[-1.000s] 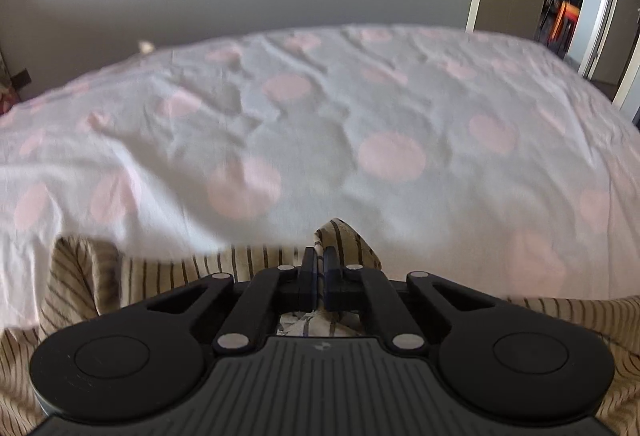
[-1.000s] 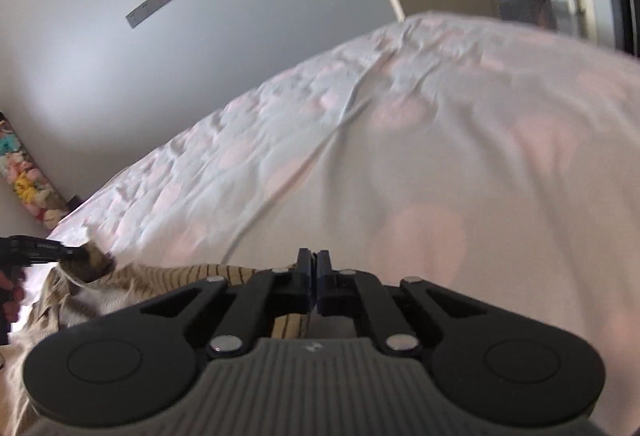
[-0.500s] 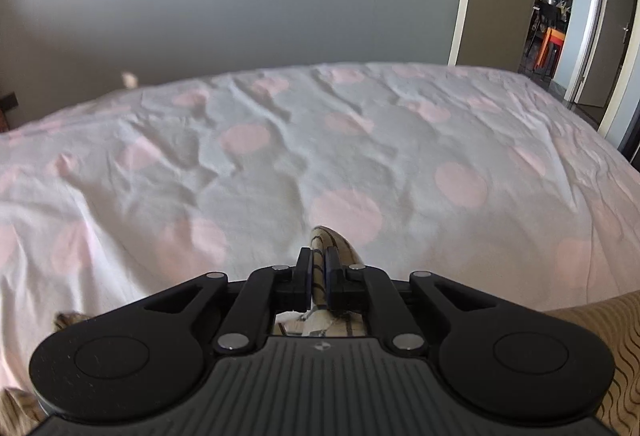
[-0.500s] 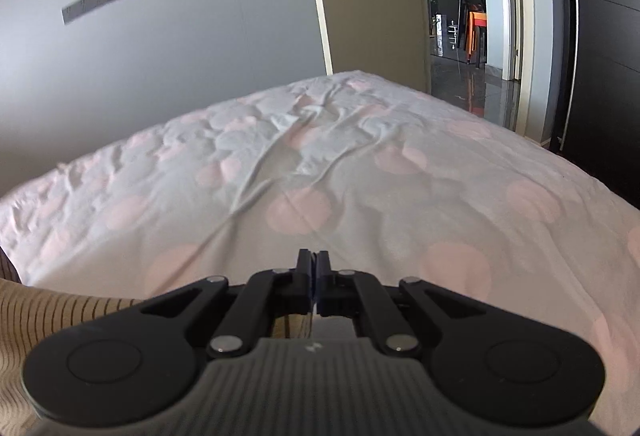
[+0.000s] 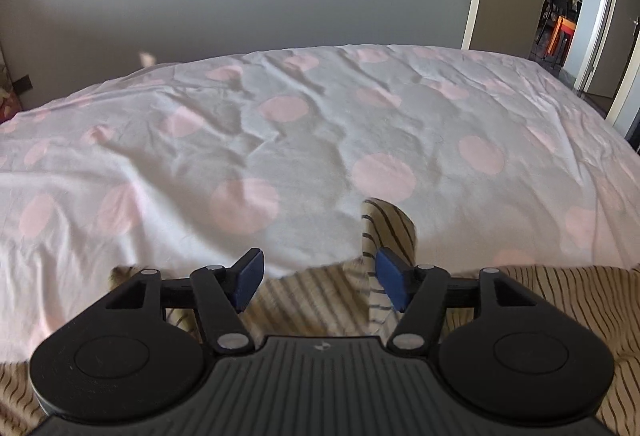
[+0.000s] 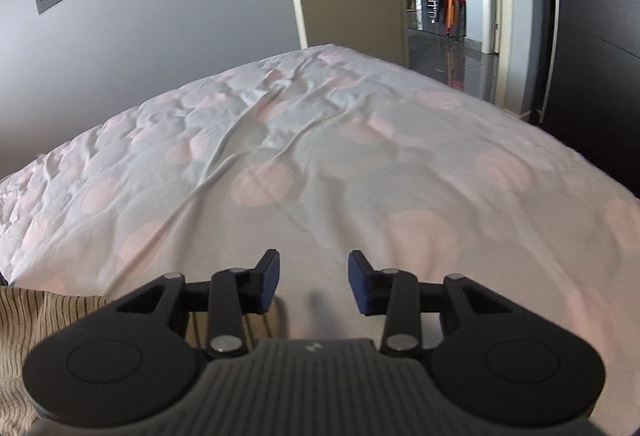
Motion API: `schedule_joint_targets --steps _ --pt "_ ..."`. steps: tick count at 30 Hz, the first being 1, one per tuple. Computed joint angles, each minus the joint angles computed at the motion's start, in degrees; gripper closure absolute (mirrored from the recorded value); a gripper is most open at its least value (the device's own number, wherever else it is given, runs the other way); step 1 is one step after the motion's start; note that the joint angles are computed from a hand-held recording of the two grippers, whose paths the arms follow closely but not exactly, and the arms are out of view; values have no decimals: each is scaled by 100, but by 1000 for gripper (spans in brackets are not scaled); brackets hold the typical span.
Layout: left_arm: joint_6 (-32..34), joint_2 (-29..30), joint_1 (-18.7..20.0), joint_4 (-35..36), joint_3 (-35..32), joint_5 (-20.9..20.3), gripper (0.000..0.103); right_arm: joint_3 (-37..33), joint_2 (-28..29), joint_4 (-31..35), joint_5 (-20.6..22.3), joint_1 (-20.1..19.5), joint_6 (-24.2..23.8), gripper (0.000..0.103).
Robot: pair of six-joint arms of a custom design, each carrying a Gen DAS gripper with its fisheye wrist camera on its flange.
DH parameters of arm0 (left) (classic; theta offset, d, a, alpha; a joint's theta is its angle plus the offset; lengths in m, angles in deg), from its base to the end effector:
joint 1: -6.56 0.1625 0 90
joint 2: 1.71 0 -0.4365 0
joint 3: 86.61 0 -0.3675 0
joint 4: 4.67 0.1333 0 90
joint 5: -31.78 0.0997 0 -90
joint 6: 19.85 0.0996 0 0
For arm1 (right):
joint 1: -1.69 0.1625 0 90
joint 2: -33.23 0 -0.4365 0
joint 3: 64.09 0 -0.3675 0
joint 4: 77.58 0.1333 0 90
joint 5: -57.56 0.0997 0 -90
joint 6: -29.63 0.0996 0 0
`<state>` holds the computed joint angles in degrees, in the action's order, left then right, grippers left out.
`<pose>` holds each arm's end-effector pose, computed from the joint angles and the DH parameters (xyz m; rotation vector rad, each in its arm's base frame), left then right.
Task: Fold clothes
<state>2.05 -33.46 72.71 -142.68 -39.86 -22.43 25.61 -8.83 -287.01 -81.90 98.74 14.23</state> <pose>-0.1700 -0.8583 0.2836 0.7316 2.3332 -0.7345 0.1387 -0.6523 0.2578 -0.2490 -1.9679 1.2952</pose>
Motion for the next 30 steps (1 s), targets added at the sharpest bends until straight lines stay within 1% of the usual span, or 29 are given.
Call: schedule_joint_targets --steps 2,5,10,12,16,21,23,25,27,30 --pt "-58 -451 -8 -145 547 -51 43 345 -239 -20 -86 86 214 61" --pt "-122 -1219 -25 -173 1382 -118 43 928 -578 74 -192 293 363 60" --pt "-113 -2694 -125 -236 2879 -83 43 2053 -1166 568 -186 740 1113 58" --pt "-256 -3315 -186 -1 3379 1 43 2445 -1350 794 -156 946 1439 58" --pt "-733 -4497 -372 698 4251 368 43 3040 -1593 1234 51 1368 2098 58" --pt "-1335 -5796 -632 1685 5080 661 43 3478 -1663 1683 531 1781 2776 58" --pt "-1615 -6289 -742 2045 5377 748 43 3649 -1673 1874 648 1924 3027 58" --pt "-1864 -6727 -842 2144 5737 898 43 3866 -1702 1993 734 2040 3298 58" --pt "-2016 -7104 -860 2133 6059 987 43 4120 -1723 1949 787 2135 3527 58" --pt "-2040 -7395 -762 1807 6477 1030 43 4477 -1750 1910 722 2227 3895 58"
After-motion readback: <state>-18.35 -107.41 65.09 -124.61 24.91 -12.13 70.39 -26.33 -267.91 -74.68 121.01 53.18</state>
